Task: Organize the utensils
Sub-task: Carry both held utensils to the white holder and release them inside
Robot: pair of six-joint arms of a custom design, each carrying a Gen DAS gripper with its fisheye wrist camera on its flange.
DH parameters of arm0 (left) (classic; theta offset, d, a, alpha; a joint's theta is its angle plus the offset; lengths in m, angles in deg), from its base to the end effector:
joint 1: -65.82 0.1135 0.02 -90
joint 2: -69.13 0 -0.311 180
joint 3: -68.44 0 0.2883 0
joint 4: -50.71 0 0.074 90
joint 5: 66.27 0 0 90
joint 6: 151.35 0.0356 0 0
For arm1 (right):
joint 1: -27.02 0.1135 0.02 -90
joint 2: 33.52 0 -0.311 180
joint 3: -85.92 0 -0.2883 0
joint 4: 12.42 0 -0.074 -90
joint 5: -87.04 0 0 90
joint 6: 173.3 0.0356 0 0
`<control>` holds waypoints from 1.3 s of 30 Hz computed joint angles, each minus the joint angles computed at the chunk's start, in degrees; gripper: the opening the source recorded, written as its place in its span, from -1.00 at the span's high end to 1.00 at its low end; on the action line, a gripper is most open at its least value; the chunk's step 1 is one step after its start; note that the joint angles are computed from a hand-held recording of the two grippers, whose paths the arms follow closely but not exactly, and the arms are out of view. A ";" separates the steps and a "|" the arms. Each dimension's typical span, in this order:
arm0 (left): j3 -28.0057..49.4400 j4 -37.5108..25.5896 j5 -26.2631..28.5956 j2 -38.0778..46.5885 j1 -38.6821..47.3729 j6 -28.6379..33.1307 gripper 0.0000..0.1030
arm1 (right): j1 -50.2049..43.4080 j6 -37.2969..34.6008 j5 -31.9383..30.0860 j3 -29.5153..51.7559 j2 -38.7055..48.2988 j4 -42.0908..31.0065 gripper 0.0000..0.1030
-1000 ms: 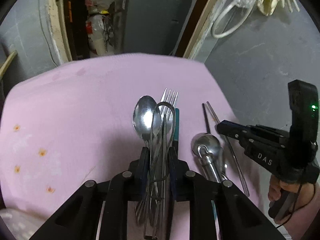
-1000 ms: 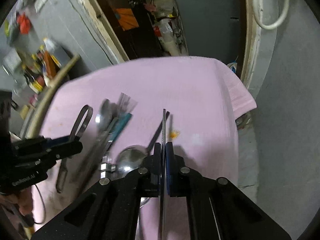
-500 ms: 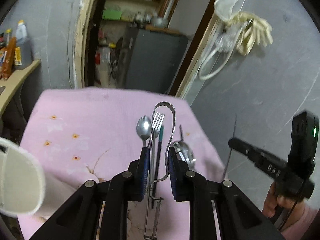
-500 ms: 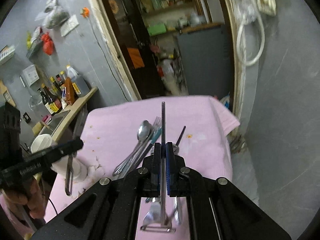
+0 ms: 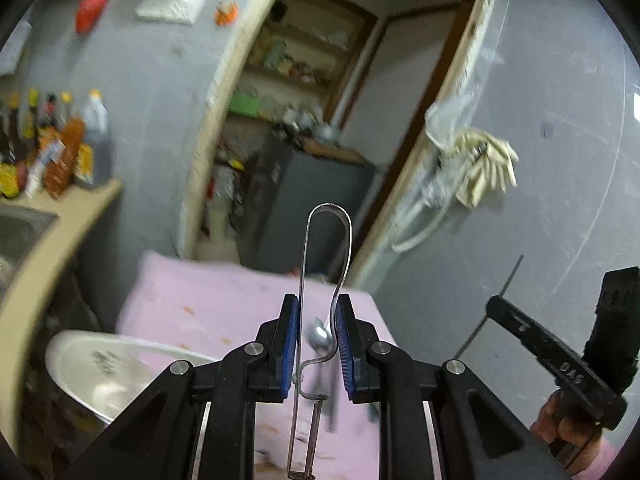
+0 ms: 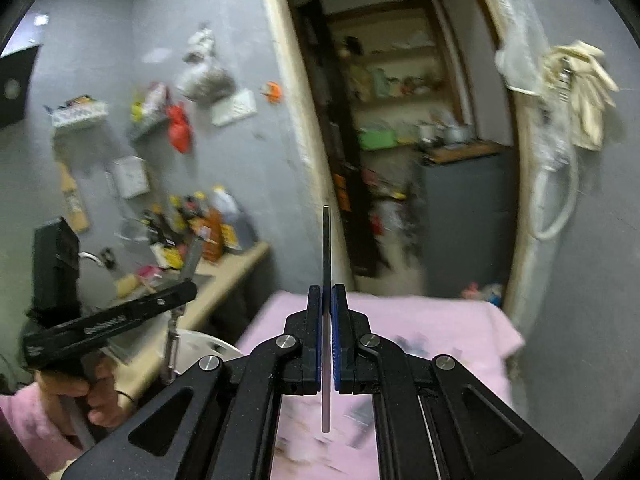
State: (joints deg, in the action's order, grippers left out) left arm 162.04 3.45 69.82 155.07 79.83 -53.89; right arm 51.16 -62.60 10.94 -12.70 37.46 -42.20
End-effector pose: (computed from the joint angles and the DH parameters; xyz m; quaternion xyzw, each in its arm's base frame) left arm 0.3553 0.0622 0.3992 0.1188 0.8408 -0.2750 0.4509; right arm 0.2815 0.1168 0.4235 0.0456 0.8118 0.1275 0.5680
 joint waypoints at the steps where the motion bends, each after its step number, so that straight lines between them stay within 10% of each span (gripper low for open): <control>1: 1.81 -0.05 0.93 0.93 2.05 0.45 0.65 | 1.05 -0.19 -0.17 1.51 1.46 1.02 0.93; 13: 15.80 6.99 5.32 16.72 12.05 -8.73 0.65 | 9.73 -3.35 3.51 10.83 18.22 8.81 0.93; 33: 0.35 24.95 1.63 18.13 9.40 -9.63 0.65 | 9.21 -0.41 1.00 7.80 27.48 11.11 0.92; 39: -2.00 21.97 1.02 16.27 10.10 -5.46 0.64 | 9.08 1.04 -0.01 6.56 27.05 10.98 0.90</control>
State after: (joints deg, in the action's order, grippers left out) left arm 160.04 25.41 70.84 171.34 89.93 -59.34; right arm 60.25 -61.55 10.94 -6.14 64.50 -31.22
